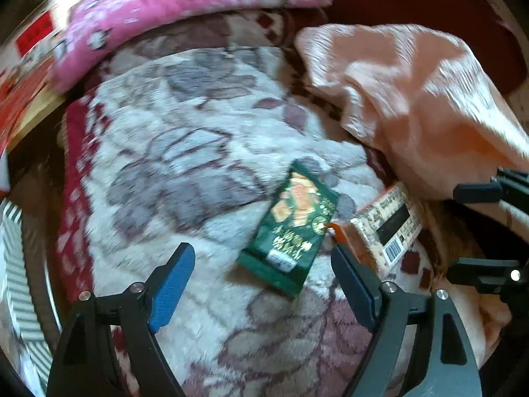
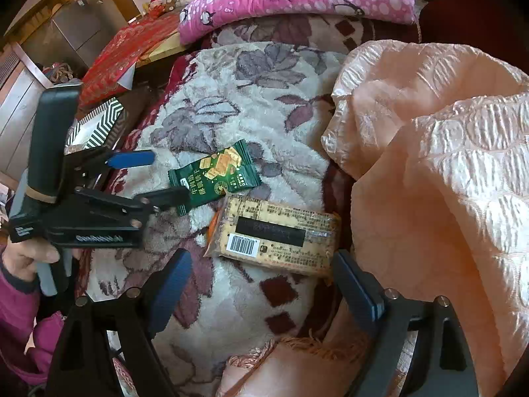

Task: Organize snacks
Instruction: 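Move both open grippers back to the remaining snacks on the blanket, then grasp the green cracker pack with the left gripper while the right gripper grasps the biscuit pack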

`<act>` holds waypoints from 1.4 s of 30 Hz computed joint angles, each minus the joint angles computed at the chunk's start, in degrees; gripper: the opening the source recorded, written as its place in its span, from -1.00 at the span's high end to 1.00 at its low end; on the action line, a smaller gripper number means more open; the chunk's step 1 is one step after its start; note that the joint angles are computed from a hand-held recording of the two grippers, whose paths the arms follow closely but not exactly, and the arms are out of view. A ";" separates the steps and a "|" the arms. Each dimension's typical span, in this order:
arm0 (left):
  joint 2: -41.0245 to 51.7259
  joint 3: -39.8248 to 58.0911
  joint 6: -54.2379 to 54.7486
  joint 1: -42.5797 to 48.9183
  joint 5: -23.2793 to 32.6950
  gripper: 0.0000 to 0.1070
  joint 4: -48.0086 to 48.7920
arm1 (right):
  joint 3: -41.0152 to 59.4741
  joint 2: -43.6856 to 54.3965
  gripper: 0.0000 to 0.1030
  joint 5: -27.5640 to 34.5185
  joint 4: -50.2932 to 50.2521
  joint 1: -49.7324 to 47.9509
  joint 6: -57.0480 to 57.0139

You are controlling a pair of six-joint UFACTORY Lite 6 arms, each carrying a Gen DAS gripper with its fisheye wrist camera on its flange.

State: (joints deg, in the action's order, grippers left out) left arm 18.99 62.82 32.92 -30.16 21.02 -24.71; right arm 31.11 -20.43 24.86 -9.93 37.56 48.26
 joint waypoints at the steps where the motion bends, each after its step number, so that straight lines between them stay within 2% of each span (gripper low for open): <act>1: 1.13 0.87 -0.51 -0.80 -0.20 -0.57 1.22 | -0.11 0.19 -0.75 -0.31 0.66 -0.21 -0.73; 9: 10.60 8.63 -6.74 -4.76 -0.38 -0.57 10.10 | -0.59 1.89 -0.77 -1.74 6.64 -1.70 -7.77; 10: 10.52 8.42 -5.85 -4.60 -0.95 -0.52 9.12 | -0.05 2.71 -0.78 -1.47 8.45 -1.95 -10.80; 12: 9.99 7.85 -7.75 -4.48 -1.78 -0.27 10.95 | 2.23 5.39 -0.80 0.23 8.31 -1.57 -14.29; 14: 8.96 7.12 -4.13 -3.08 -1.63 -0.01 7.94 | 5.30 9.09 -0.80 2.31 9.90 -1.89 -20.92; 17: 8.60 7.52 3.42 -0.28 0.87 0.08 0.45 | 11.38 16.34 -0.82 6.11 4.52 -0.70 -25.53; 22: 8.06 7.33 4.73 0.60 1.34 0.06 -0.24 | 16.84 26.54 -0.82 6.28 6.61 -2.31 -42.59; 26: 8.99 8.55 2.35 -0.76 1.66 -0.22 0.58 | 17.76 31.57 -0.83 5.19 2.33 -2.90 -46.47; 28: 11.67 11.20 -1.10 -2.35 1.40 -0.35 2.96 | 16.70 32.06 -0.83 3.01 6.66 -5.30 -52.04; 30: 13.56 13.11 -5.93 -3.84 0.80 -0.36 7.03 | 15.21 31.56 -0.83 1.22 11.16 -7.26 -55.65; 32: 13.43 12.27 -12.80 -5.54 -1.14 -0.30 14.49 | 14.32 31.07 -0.75 0.77 13.22 -7.91 -55.92; 33: 13.20 11.54 -15.04 -5.93 -2.15 -0.21 17.17 | 13.68 30.27 -0.61 0.99 15.19 -8.04 -56.53; 34: 12.61 10.47 -14.94 -5.66 -3.23 -0.01 17.45 | 12.89 29.33 -0.48 1.09 17.00 -8.53 -57.72; 35: 11.90 10.14 -13.70 -4.85 -2.74 0.14 15.32 | 12.37 28.65 -0.43 1.14 17.76 -8.59 -57.44; 36: 11.23 9.64 -10.10 -3.81 -2.27 0.20 11.22 | 11.70 27.74 -0.36 1.36 18.62 -8.77 -56.59; 39: 8.01 6.87 -6.31 -0.52 -1.46 0.21 5.23 | 10.00 24.66 -0.19 1.47 19.16 -8.35 -53.07; 42: 3.38 1.95 -5.49 1.59 -2.57 0.21 3.87 | 9.26 21.15 -0.10 1.98 19.94 -7.96 -50.85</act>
